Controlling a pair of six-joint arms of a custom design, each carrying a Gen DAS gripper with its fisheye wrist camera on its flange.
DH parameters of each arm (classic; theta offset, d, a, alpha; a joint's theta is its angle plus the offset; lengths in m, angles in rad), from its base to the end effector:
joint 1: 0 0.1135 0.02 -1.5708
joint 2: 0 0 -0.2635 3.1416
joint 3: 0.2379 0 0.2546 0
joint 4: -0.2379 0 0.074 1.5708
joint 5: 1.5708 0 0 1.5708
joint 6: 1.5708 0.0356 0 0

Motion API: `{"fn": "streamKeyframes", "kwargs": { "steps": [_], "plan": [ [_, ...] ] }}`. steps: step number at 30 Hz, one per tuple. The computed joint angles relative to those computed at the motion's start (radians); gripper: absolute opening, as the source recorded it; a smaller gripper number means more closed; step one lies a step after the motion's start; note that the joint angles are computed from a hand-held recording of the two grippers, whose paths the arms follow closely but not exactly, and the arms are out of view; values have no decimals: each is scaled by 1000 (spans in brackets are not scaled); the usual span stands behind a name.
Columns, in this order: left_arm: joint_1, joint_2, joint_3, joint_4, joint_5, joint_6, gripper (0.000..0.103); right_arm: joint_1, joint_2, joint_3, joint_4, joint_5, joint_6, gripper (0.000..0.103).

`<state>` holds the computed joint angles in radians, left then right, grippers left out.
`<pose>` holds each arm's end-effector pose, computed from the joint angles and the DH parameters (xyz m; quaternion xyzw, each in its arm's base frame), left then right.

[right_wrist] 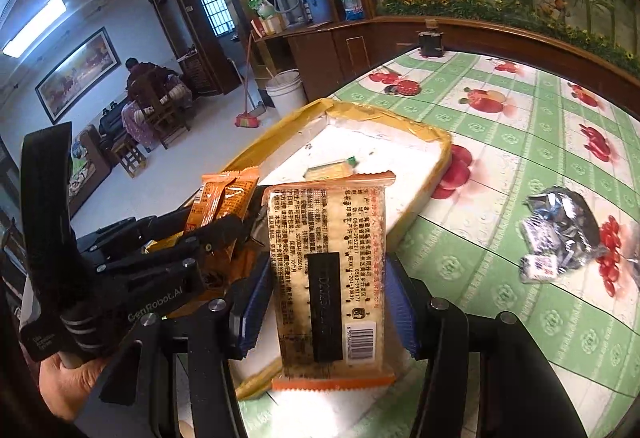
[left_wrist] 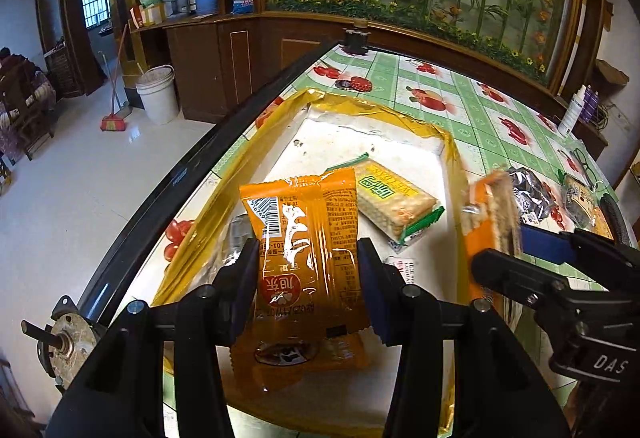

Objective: Organize snacks
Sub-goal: 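Carry both packs over the tray and open both tools to release them, then move both tools back toward the snack pile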

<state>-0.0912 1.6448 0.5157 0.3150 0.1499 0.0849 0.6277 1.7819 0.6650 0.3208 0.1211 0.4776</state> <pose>0.2728 -0.0303 0.0988 0.1090 0.9206 -0.0707 0.3681 0.2568 0.1810 0.0969 -0.0465 0.9233 0.1502 0.3503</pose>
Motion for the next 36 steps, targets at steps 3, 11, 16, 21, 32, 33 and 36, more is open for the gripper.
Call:
{"fn": "streamKeyframes", "kwargs": {
  "steps": [3, 11, 16, 21, 32, 33, 36],
  "plan": [
    [16, 14, 9, -3, 5, 7, 47, -14, 67, 75, -7, -44, -10, 55],
    [23, 56, 34, -19, 2, 15, 48, -23, 208, 223, -44, -81, 0, 55],
    [34, 57, 37, -23, 3, -2, 61, -38, 193, 193, -29, -74, 27, 76],
    [33, 16, 4, 1, -29, -14, 81, -71, 90, 48, 50, -66, 52, 79],
    [-123, -69, -16, -53, -108, -43, 81, -215, -164, -282, 170, -87, 105, 81],
    [-147, -82, -18, -60, -120, -48, 81, -233, -194, -314, 177, -90, 106, 82],
    [-205, -107, -18, -83, -152, -63, 81, -281, -271, -384, 177, -96, 103, 83]
  ]
}}
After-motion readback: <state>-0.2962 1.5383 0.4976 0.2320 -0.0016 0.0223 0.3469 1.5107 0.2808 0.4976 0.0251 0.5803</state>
